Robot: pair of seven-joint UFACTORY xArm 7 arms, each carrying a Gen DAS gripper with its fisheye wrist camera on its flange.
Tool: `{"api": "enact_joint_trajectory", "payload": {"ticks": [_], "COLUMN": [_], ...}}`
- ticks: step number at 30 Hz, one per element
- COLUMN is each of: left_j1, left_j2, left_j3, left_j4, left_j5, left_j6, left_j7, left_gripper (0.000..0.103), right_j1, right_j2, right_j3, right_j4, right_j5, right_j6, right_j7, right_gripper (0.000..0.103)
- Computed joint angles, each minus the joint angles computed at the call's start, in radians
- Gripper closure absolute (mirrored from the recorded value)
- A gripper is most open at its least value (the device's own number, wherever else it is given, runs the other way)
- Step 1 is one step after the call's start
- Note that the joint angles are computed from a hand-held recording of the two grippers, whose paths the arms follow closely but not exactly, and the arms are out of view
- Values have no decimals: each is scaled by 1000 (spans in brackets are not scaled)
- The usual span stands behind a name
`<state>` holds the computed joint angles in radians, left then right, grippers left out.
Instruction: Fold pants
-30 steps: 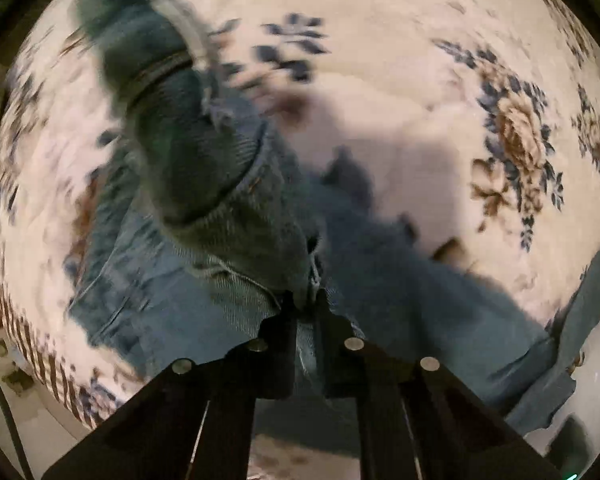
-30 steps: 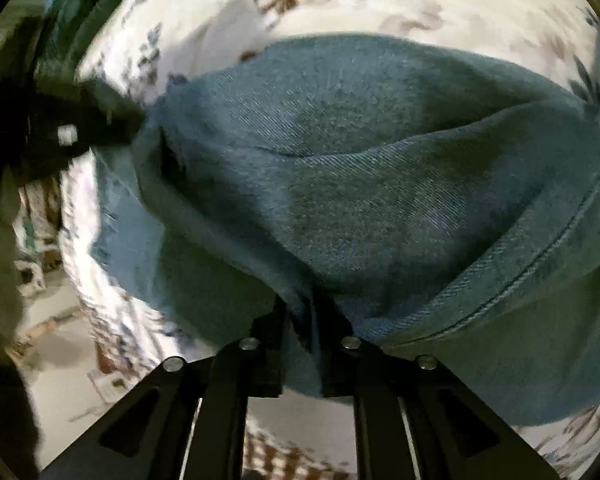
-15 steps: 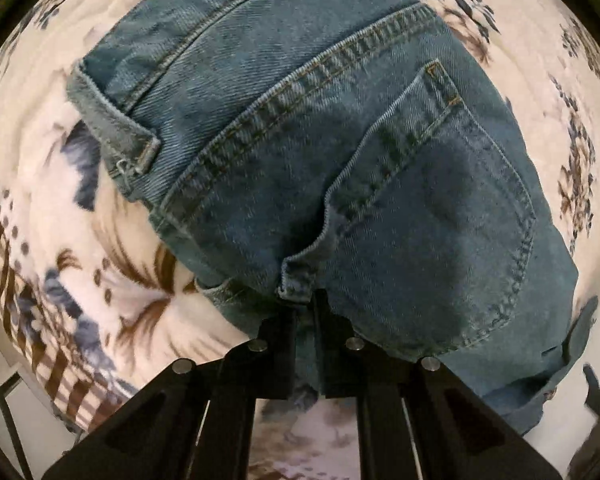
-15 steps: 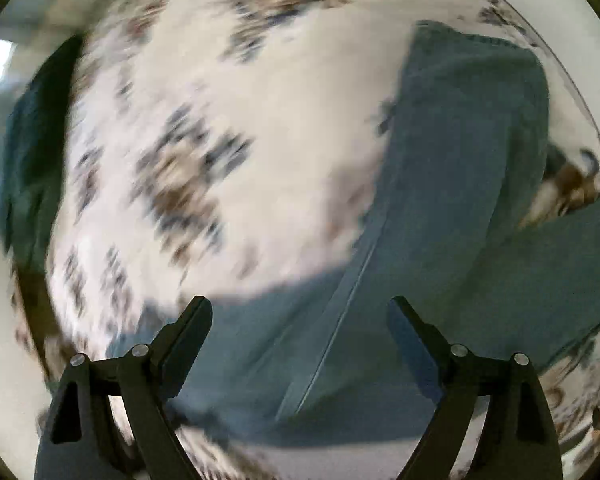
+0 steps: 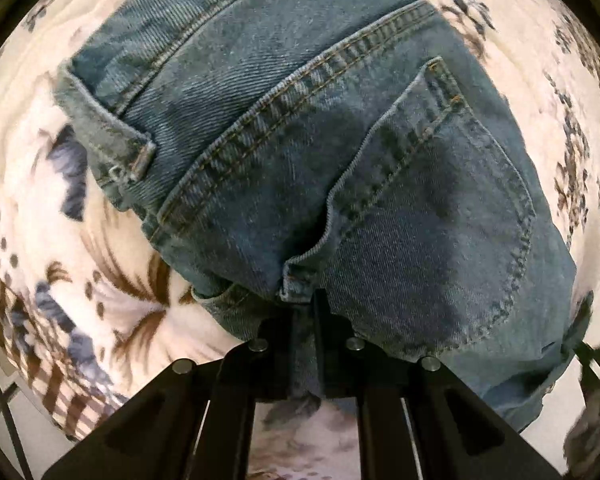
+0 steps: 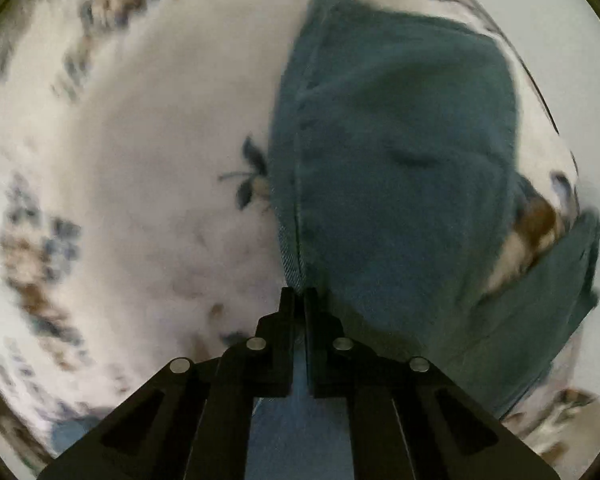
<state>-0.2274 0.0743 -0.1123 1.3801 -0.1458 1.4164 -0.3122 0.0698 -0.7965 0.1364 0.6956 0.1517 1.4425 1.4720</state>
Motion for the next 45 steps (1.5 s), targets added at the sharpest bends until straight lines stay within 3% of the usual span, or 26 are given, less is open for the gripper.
{"api": "enact_joint_trajectory", "payload": {"ticks": [2, 6, 8, 10, 12, 14, 15, 17, 18, 19, 22, 25, 26, 29, 30, 31, 32, 34, 37, 39, 41, 44, 45], "left_j1": [-13, -1, 21, 37, 41, 41, 39, 32, 25, 16, -37, -106, -123, -168, -176, -182, -183, -191, -205, -222, -226, -184, -174], "left_j2": [-14, -52, -52, -49, -48, -55, -62, -86, -97, -107, -134, -147, -151, -162, -156, -147, -143, -119, -126, -144, -237, -301, -331], "left_j3": [-9, 6, 22, 30, 27, 22, 19, 13, 6, -3, -49, -99, -108, -119, -117, -115, -111, -114, -120, -131, -92, -95, -86], "left_j4": [21, -4, -27, -39, -44, -52, -57, -75, -83, -88, -90, -104, -111, -151, -159, -166, -179, -180, -212, -213, -281, -325, -345], "left_j5": [34, 100, 98, 54, 25, 1, -7, -24, -21, -9, 96, 191, 197, 137, 103, 71, 65, 97, 142, 150, 134, 132, 132], "left_j6": [5, 2, 3, 2, -4, -13, -16, -36, -44, -50, -59, -85, -96, -146, -153, -157, -163, -163, -178, -157, -129, -137, -138], "left_j7": [12, 32, 37, 50, 77, 87, 82, 66, 56, 45, 28, 62, 67, 99, 107, 109, 115, 110, 89, 54, 84, 111, 127], "left_gripper": [97, 101, 101, 100, 100, 99, 99, 98, 98, 98, 96, 89, 89, 69, 63, 60, 60, 52, 44, 44, 44, 44, 44], "right_j1": [-3, -25, -23, -22, -30, -33, -38, -56, -63, -72, -89, -102, -115, -153, -166, -173, -179, -175, -172, -177, -204, -247, -262], "right_j2": [-112, -351, -493, -629, -818, -947, -991, -995, -991, -982, -909, -953, -1003, -1123, -1130, -1110, -1078, -991, -883, -973, -1071, -1039, -1018], "right_j3": [30, 101, 139, 171, 213, 243, 264, 295, 301, 303, 271, 187, 174, 161, 173, 186, 206, 244, 288, 252, 199, 190, 201], "right_j4": [33, 120, 95, 26, -83, -151, -156, -108, -83, -51, 31, 29, 3, -77, -93, -103, -105, -70, 63, 26, -58, -39, -24], "right_j5": [-29, -10, 88, 219, 387, 467, 483, 453, 428, 389, 270, 240, 238, 301, 333, 349, 350, 333, 265, 338, 423, 452, 466], "right_j6": [67, 320, 452, 513, 528, 514, 514, 531, 540, 554, 645, 757, 751, 734, 730, 737, 735, 728, 802, 868, 853, 784, 750], "right_j7": [43, 200, 306, 402, 527, 593, 620, 641, 642, 637, 598, 612, 613, 600, 583, 553, 515, 430, 377, 425, 439, 394, 381], "right_gripper": [99, 100, 100, 100, 97, 95, 90, 63, 37, 27, 27, 27, 27, 33, 50, 74, 87, 98, 100, 100, 99, 93, 84]}}
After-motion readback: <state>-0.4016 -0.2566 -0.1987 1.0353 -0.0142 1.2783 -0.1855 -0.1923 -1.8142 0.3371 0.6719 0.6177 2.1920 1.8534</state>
